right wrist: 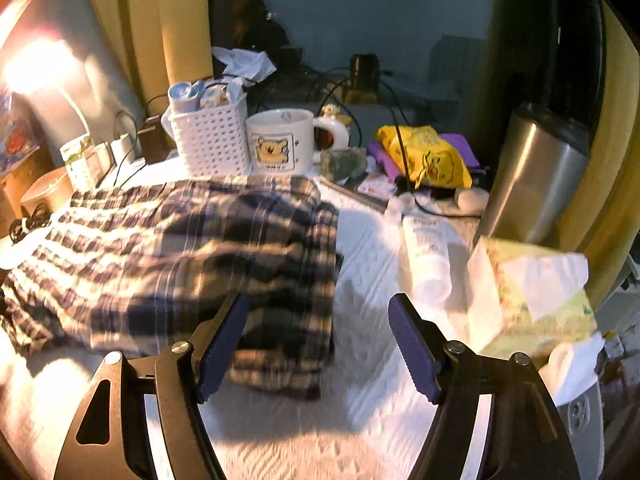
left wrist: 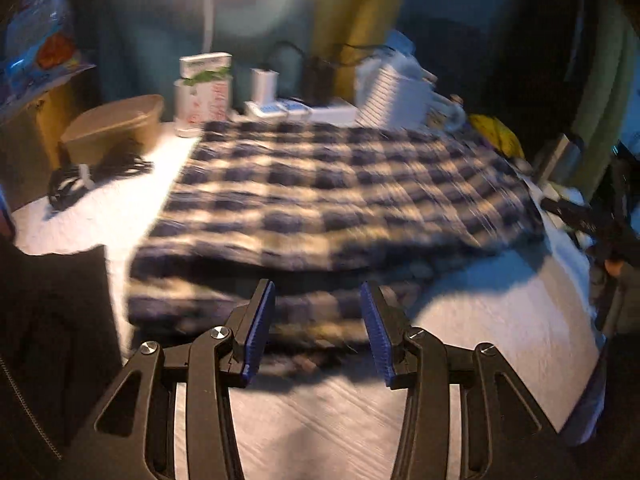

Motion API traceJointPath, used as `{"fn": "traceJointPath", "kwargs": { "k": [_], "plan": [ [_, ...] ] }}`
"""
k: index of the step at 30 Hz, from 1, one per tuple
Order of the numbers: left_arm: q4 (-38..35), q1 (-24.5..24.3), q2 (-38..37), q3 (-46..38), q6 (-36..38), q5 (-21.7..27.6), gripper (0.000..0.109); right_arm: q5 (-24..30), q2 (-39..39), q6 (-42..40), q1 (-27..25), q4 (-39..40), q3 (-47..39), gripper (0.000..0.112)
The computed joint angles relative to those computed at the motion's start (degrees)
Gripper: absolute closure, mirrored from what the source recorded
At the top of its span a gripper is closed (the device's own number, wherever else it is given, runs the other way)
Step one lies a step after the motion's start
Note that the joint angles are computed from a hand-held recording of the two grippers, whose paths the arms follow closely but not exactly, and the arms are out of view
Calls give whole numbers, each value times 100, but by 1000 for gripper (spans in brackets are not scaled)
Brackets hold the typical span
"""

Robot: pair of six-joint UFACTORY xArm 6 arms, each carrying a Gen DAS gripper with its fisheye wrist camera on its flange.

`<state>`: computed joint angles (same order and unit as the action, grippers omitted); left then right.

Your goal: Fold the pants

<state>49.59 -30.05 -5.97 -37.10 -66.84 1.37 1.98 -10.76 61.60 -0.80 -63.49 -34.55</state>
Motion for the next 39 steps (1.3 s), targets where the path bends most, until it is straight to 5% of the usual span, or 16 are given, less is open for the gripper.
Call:
{"fn": "traceJointPath", "kwargs": {
  "k": [9,12,14,20,24,25,29,31,39],
  "plan": [
    [699,-337,353,-251,-621,271,64,-167,-164,-580,-121,592,449,37],
    [1018,-345,451,-360,-896,312,53,-201,-184,-628,-151,645,515,37],
    [833,-332,537,-395,-737,310,45,-248,-158,-597,-182,628,522,37],
    [419,-441,759,-564,-303,633,44,-362,-49,-571,-210,599,518,37],
    [808,-586,851,-707,-544,1009,45,-418,-1,-578,-216,584,516,37],
    [861,-590,846,-714,-589,1020,47,-431,6,-590,-220,592,522,37],
    [1048,-594,799,-717,-822,1091,89,-513,36,-657,-249,655,561,37],
    [1092,-584,742,-680,-969,1079,98,-562,42,-730,-262,731,591,37],
    [1543,-812,323,-402,-2005,1318,100,-722,-45,-1161,-276,1161,764,37]
  ]
}}
